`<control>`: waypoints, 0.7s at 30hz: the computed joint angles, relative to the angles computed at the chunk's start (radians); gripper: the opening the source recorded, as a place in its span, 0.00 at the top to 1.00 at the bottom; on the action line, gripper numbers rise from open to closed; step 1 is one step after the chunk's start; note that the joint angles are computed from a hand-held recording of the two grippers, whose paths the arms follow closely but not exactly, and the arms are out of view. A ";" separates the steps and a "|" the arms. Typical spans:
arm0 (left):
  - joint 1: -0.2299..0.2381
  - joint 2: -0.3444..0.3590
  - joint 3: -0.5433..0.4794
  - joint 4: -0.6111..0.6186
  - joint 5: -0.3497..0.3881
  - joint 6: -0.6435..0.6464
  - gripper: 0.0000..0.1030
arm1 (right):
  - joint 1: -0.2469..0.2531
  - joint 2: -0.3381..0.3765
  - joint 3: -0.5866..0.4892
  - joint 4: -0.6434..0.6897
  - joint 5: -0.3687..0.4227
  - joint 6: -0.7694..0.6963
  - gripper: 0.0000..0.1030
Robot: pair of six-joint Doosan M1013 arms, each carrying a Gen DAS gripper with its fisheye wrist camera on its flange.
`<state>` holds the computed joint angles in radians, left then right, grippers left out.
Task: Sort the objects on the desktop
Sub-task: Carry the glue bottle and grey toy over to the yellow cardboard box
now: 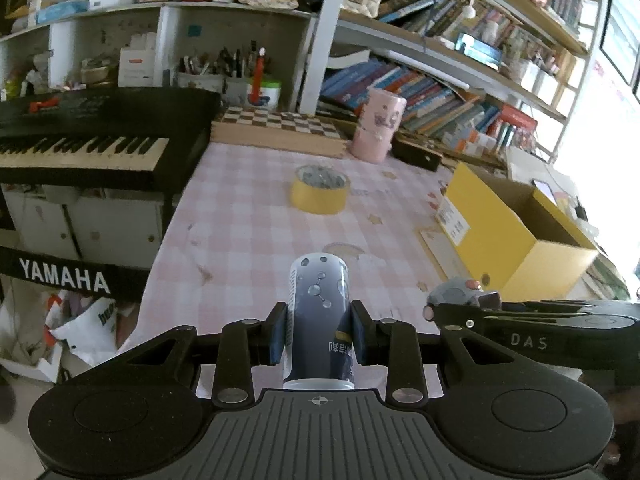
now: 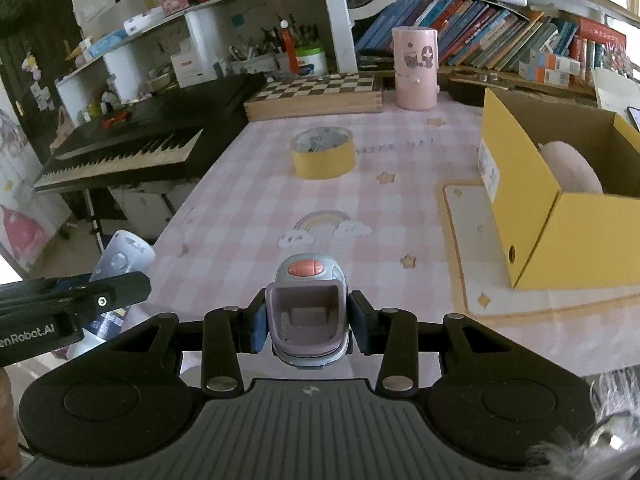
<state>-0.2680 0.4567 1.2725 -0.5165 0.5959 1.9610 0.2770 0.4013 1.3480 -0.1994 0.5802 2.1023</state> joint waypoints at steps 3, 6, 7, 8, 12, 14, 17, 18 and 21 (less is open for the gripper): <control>0.001 -0.018 0.027 -0.019 0.009 0.044 0.70 | 0.015 -0.018 0.032 -0.019 -0.004 0.030 0.63; 0.003 -0.034 0.053 -0.036 0.023 0.085 0.70 | 0.029 -0.038 0.065 -0.059 -0.006 0.100 0.63; 0.004 -0.038 0.058 -0.041 0.029 0.095 0.70 | 0.032 -0.043 0.074 -0.071 -0.005 0.122 0.63; 0.005 -0.041 0.063 -0.049 0.037 0.108 0.70 | 0.037 -0.050 0.087 -0.088 -0.003 0.153 0.63; 0.007 -0.046 0.072 -0.084 0.080 0.168 0.70 | 0.054 -0.073 0.125 -0.154 0.012 0.260 0.63; 0.005 -0.048 0.075 -0.105 0.094 0.199 0.70 | 0.060 -0.085 0.139 -0.186 0.024 0.312 0.63; 0.004 -0.049 0.080 -0.156 0.114 0.255 0.70 | 0.067 -0.102 0.161 -0.245 0.047 0.394 0.63; 0.002 -0.048 0.079 -0.163 0.122 0.263 0.70 | 0.069 -0.107 0.167 -0.259 0.055 0.415 0.63; -0.002 -0.042 0.073 -0.187 0.157 0.292 0.70 | 0.072 -0.125 0.190 -0.297 0.078 0.486 0.63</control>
